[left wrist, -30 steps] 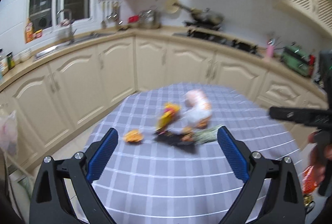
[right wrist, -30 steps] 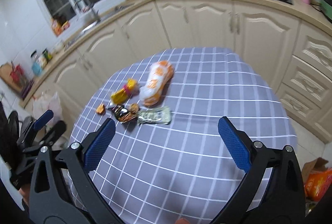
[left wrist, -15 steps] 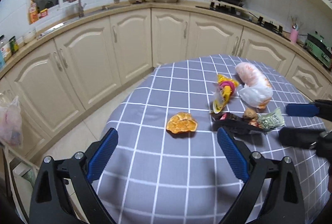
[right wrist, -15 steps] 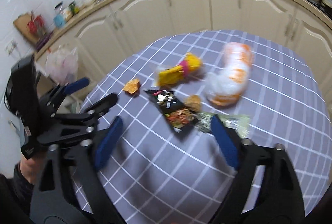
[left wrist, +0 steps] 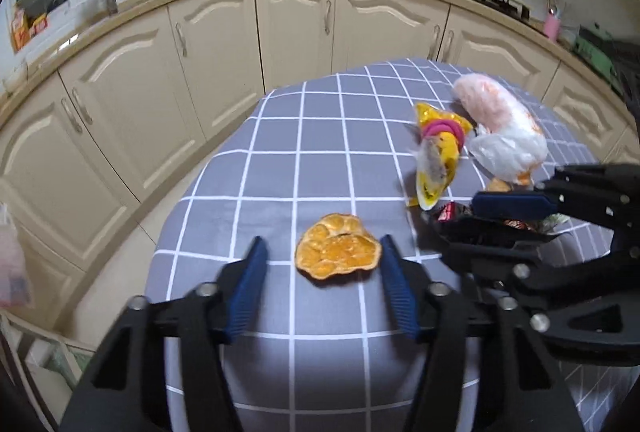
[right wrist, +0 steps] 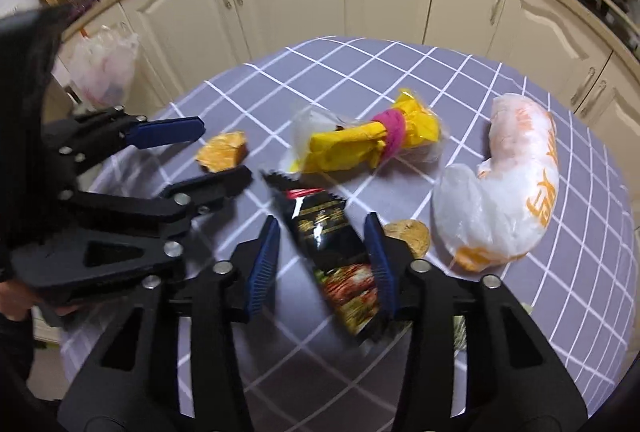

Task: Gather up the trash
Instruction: 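Grasp the dried orange peel with the left gripper while the right gripper grasps the black beef-jerky packet, then carry the orange peel and jerky packet to the blue bin and release both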

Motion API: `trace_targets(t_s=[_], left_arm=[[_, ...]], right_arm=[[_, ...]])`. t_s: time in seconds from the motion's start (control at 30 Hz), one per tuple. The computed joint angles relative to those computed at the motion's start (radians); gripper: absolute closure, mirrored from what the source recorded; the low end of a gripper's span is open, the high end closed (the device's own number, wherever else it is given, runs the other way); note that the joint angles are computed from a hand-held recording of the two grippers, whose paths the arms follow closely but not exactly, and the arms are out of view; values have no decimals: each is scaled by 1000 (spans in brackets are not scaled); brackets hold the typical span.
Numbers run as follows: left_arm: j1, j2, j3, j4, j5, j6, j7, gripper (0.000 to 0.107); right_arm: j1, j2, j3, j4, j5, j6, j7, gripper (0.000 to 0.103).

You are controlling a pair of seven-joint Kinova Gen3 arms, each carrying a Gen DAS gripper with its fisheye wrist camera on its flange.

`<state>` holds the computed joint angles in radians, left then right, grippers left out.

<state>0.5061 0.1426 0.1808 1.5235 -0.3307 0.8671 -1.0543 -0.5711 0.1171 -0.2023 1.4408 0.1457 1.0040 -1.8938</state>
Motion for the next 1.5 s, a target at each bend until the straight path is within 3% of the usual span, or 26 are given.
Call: trace_targets(t_s=[0.13, 0.37, 0.47, 0.6, 0.83, 0.97, 1.1, 1.27, 1.5], left_arm=[[-6, -8, 1, 10, 21, -16, -2, 69], [-62, -85, 11, 91, 153, -68, -53, 70], [-78, -125, 24, 118, 201, -73, -67, 70], [-58, -173, 62, 127, 160, -77, -27, 70], [20, -200, 214, 67, -31, -74, 204, 70], [126, -133, 282, -40, -186, -34, 336, 70], [252, -38, 305, -168, -266, -8, 323, 70], [398, 123, 331, -375, -271, 7, 186, 70], [552, 386, 392, -684, -155, 64, -72, 70]], right_arm=[[-8, -12, 7, 7, 8, 11, -22, 75], [86, -133, 8, 115, -216, -53, -2, 77], [105, -229, 20, 192, -285, -99, -3, 77], [148, -348, 24, 280, -356, -140, -5, 77], [223, -564, 86, 331, -359, -59, 20, 77], [300, -701, 155, 326, -341, 27, 30, 77], [409, -855, 250, 319, -290, 131, 24, 77], [548, -987, 387, 277, -188, 294, 12, 77], [663, -1090, 554, 254, -17, 475, 8, 77]])
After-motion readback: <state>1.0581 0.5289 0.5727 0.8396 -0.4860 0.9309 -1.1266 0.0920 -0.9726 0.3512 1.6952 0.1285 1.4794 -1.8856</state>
